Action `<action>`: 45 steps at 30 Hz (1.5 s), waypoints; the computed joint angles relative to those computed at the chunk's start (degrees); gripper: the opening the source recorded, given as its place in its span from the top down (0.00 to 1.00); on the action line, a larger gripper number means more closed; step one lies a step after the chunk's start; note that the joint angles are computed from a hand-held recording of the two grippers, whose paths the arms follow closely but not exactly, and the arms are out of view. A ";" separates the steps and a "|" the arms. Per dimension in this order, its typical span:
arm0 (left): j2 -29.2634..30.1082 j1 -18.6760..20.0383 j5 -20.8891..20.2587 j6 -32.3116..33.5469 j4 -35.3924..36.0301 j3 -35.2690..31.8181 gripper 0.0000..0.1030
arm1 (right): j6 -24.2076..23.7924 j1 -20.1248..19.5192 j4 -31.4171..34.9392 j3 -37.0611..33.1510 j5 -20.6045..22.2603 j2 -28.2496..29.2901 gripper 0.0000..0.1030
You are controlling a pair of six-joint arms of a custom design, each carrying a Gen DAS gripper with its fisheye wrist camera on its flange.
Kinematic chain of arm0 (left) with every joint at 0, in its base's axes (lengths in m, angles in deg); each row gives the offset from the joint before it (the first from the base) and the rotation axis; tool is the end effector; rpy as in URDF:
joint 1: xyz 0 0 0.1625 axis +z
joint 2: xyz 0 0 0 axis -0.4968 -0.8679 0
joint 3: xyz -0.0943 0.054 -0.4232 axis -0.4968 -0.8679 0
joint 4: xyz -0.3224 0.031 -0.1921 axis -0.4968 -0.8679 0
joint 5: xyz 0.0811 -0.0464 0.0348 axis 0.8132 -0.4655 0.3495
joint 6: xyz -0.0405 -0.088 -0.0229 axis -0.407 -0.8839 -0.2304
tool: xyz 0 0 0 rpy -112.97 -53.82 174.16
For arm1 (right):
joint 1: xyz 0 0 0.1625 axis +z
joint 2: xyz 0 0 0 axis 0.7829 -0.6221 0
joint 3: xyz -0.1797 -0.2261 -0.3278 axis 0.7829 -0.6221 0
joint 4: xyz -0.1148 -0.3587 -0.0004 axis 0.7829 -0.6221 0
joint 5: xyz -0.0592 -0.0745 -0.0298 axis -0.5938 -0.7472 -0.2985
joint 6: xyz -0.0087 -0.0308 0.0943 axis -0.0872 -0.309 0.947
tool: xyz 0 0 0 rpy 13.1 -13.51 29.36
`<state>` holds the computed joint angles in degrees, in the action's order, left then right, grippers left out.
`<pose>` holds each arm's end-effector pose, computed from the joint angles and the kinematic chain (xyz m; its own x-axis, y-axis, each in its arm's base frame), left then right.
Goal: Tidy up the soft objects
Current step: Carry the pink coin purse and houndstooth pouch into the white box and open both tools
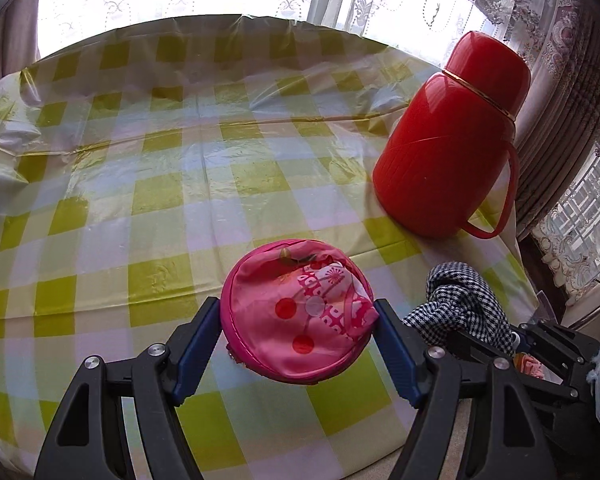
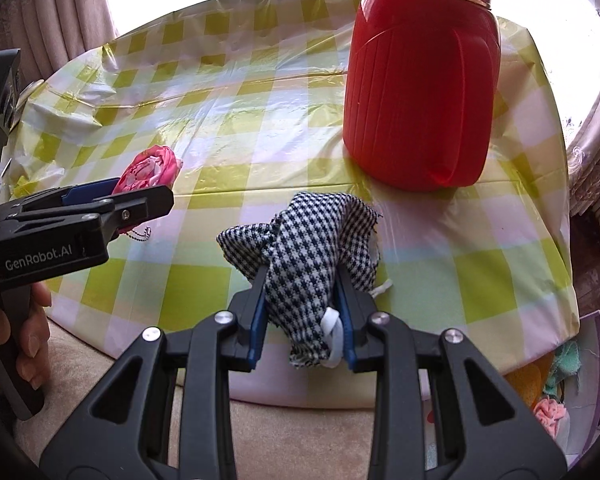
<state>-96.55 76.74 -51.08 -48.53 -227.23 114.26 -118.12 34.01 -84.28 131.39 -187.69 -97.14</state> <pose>-0.3487 -0.6851 0.0027 -0.8188 -0.1625 -0.5506 0.2426 0.7714 -0.5883 0.0517 -0.7225 0.2640 -0.6651 -0.5039 0.5511 -0.6859 0.7041 -0.1839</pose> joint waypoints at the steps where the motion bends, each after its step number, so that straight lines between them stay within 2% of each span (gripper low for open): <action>1: -0.03 -0.39 -0.03 -0.28 -0.10 0.40 0.27 | -0.14 -0.28 -0.16 0.86 0.30 -0.81 0.67; 10: 1.00 -4.41 -0.36 -1.15 -1.53 1.52 0.27 | -2.36 -4.04 -1.03 6.77 2.69 -9.38 0.67; 18: 3.74 -7.90 -2.12 0.86 -2.08 -1.25 0.27 | -4.14 -9.06 -1.87 7.34 2.88 -16.09 0.67; 25: 8.02 -10.62 -7.01 5.11 -0.91 -6.98 0.27 | -2.96 -12.86 -1.25 6.75 2.19 -19.06 0.67; 32: 12.73 -12.65 -12.19 8.52 3.86 -14.28 0.27 | -0.75 -16.08 0.11 7.02 1.58 -20.87 0.67; 38: 17.44 -14.36 -16.69 11.94 8.99 -21.57 0.26 | -0.13 -17.77 0.51 7.44 1.46 -21.75 0.65; 45: 20.95 -14.64 -22.10 13.74 13.06 -27.53 0.26 | 0.22 -18.76 0.37 7.63 2.58 -22.61 0.63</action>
<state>-75.60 62.10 -73.18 -34.78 -214.16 86.74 -117.90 15.25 -83.91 139.02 -185.11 -119.75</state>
